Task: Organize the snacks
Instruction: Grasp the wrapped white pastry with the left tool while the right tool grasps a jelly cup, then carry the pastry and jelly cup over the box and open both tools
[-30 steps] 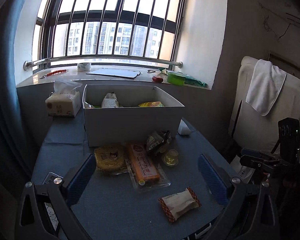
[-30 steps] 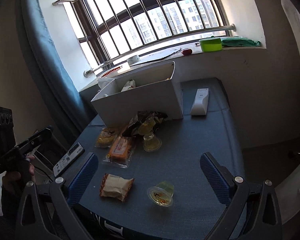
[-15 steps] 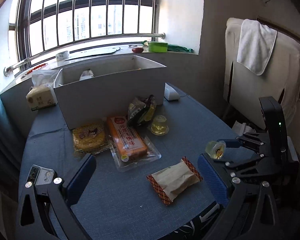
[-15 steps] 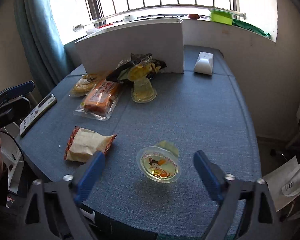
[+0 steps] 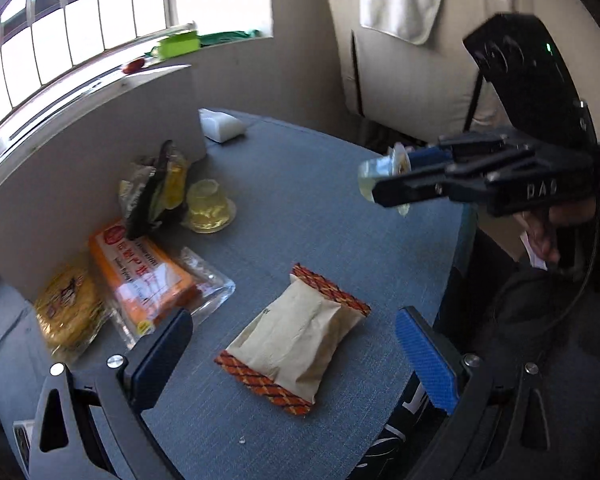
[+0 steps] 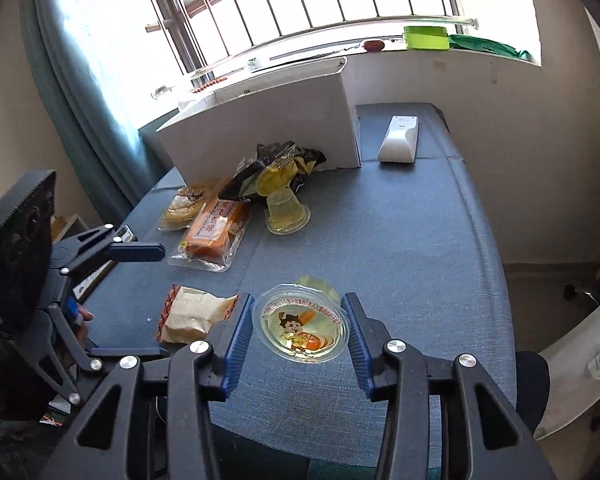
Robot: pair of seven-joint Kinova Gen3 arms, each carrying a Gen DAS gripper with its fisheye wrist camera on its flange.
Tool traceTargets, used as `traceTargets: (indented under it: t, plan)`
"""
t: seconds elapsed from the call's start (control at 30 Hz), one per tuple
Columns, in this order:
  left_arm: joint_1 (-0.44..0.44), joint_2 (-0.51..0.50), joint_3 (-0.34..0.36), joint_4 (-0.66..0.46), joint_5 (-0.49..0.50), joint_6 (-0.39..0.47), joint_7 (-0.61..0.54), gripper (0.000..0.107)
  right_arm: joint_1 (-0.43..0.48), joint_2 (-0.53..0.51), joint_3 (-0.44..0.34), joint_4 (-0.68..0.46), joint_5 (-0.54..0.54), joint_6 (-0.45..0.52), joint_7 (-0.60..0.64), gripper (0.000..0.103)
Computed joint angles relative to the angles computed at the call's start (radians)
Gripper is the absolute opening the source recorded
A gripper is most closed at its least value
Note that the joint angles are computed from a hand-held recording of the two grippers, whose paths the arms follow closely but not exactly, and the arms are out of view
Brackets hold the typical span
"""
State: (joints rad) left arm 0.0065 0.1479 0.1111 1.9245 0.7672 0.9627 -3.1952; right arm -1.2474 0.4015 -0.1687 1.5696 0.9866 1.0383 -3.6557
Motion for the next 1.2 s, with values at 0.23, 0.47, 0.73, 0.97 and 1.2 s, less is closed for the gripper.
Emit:
traceTargets:
  t: [0.23, 0.47, 0.73, 0.97, 1.2]
  plan:
    - [0.043, 0.102, 0.027, -0.097, -0.124, 0.033, 0.047, 0.083, -0.003, -0.029, -0.011, 0.038, 0.038, 0.001, -0.061, 0.049]
    - [0.06, 0.046, -0.092, -0.002, 0.046, -0.01, -0.045, 0.044, 0.006, -0.032, -0.022, 0.052, 0.065, -0.014, -0.086, 0.049]
    - [-0.172, -0.07, -0.065, 0.045, 0.366, 0.075, -0.011, 0.044, 0.043, -0.036, -0.01, 0.026, 0.116, -0.054, -0.037, 0.048]
    - [-0.099, -0.046, -0.108, -0.105, 0.499, -0.024, 0.136, 0.044, 0.138, -0.035, 0.032, -0.078, 0.159, -0.144, 0.14, 0.048]
    - [-0.016, 0.175, -0.085, -0.43, 0.387, -0.15, 0.421, 0.044, 0.38, 0.034, -0.008, -0.278, 0.035, -0.293, 0.385, 0.048]
